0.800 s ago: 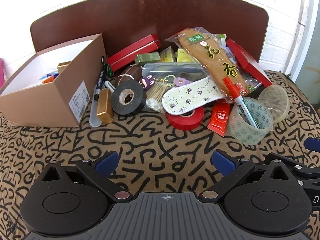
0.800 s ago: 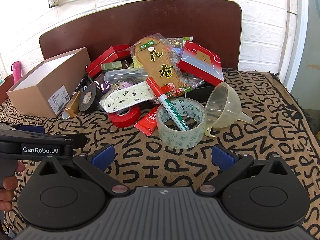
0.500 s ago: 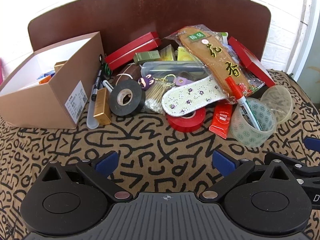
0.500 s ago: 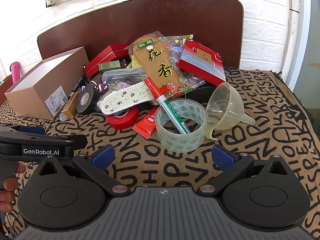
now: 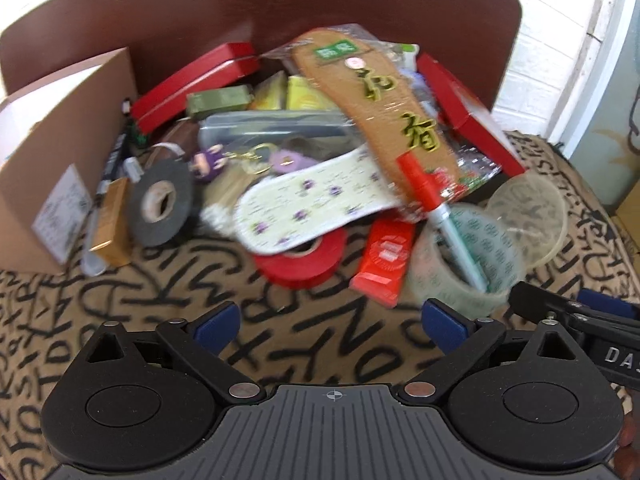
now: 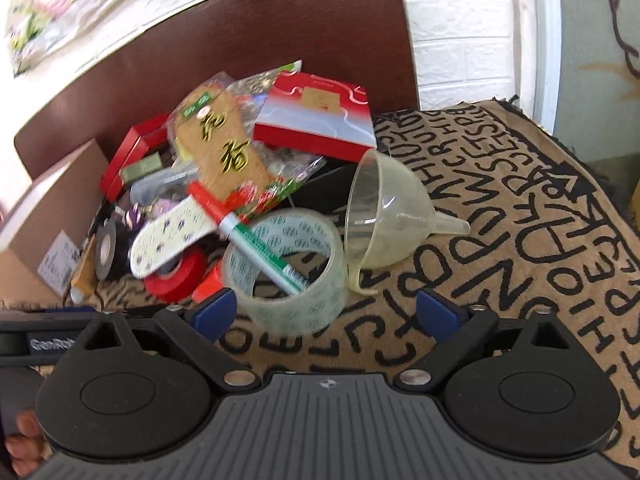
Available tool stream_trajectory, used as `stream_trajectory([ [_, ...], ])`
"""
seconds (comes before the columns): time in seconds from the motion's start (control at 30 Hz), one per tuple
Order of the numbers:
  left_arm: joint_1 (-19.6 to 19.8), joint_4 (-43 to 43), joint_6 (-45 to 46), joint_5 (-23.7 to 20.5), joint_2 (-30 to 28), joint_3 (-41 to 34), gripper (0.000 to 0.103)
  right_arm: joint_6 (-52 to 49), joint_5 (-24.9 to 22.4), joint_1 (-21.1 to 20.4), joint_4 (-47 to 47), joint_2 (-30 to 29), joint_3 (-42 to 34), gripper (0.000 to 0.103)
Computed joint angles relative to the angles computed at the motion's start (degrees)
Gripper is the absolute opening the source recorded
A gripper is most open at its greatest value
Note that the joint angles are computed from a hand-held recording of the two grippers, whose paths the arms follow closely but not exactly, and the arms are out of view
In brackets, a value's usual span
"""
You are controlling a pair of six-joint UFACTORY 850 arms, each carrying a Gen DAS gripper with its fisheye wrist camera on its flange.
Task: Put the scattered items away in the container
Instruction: 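Move the right gripper to the clear tape roll holding the marker, then close the right gripper on the clear tape roll and lift it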
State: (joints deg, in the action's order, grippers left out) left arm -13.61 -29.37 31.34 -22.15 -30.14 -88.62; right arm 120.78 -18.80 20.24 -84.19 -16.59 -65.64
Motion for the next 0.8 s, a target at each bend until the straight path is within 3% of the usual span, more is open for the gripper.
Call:
stream_trajectory([
  [0.1, -0.7, 0.5, -1.2, -1.2, -2.3, -3.1, 0.096, 1.4, 1.2, -1.1, -0.6, -0.7, -0.8, 0.084],
  [0.27, -1.1, 2.6, -4.5, -4.4, -6.9, -8.7, 0.082, -6.5, 1.7, -2.0, 5.6, -2.4, -2.6, 0.069],
  [0.3, -1.3, 3.4, -5.4, -4.4, -7.5, -9.3, 0.081, -8.8, 2.3, -2.2, 7.7, -2.8, -3.0, 0.062],
  [0.43, -2.7, 7.1, -2.9, 1.1, -6.9, -7.0, 0.074, -10.0, 6.3, -3.2, 10.1, -3.7, -3.3, 0.048],
  [0.5, -2.8, 4.5, 1.9, 3.2, -6.1, -5.4, 0.056, -9.1, 7.5, -3.3, 10.0, -4.0, -3.5, 0.045],
  [0.53, -2.6, 1.9, 5.3, 3.0, -5.8, -5.0, 0.039, -9.1, 7.9, -3.3, 10.1, -4.2, -3.7, 0.041],
  [0.57, -1.9, -3.1, 10.8, 0.4, -6.1, -5.5, 0.005, -10.4, 7.8, -3.2, 11.4, -4.3, -3.9, 0.041],
  [0.63, -0.3, -10.0, 14.7, -8.7, -7.6, -7.7, 0.001, -12.3, 7.1, -2.5, 12.5, -4.2, -4.1, 0.036],
  [0.67, 0.2, -10.2, 14.5, -10.4, -7.5, -7.4, 0.0, -12.8, 7.0, -2.0, 12.1, -3.9, -4.0, 0.035],
  [0.73, 0.7, -13.3, 20.9, -8.5, -4.8, -3.3, 0.0, -13.1, 7.1, -1.0, 10.0, -2.6, -3.2, 0.034],
  [0.8, 2.1, -18.0, 25.9, -9.6, -2.5, -0.2, 0.0, -13.6, 6.9, 0.5, 8.3, -1.3, -2.5, 0.031],
])
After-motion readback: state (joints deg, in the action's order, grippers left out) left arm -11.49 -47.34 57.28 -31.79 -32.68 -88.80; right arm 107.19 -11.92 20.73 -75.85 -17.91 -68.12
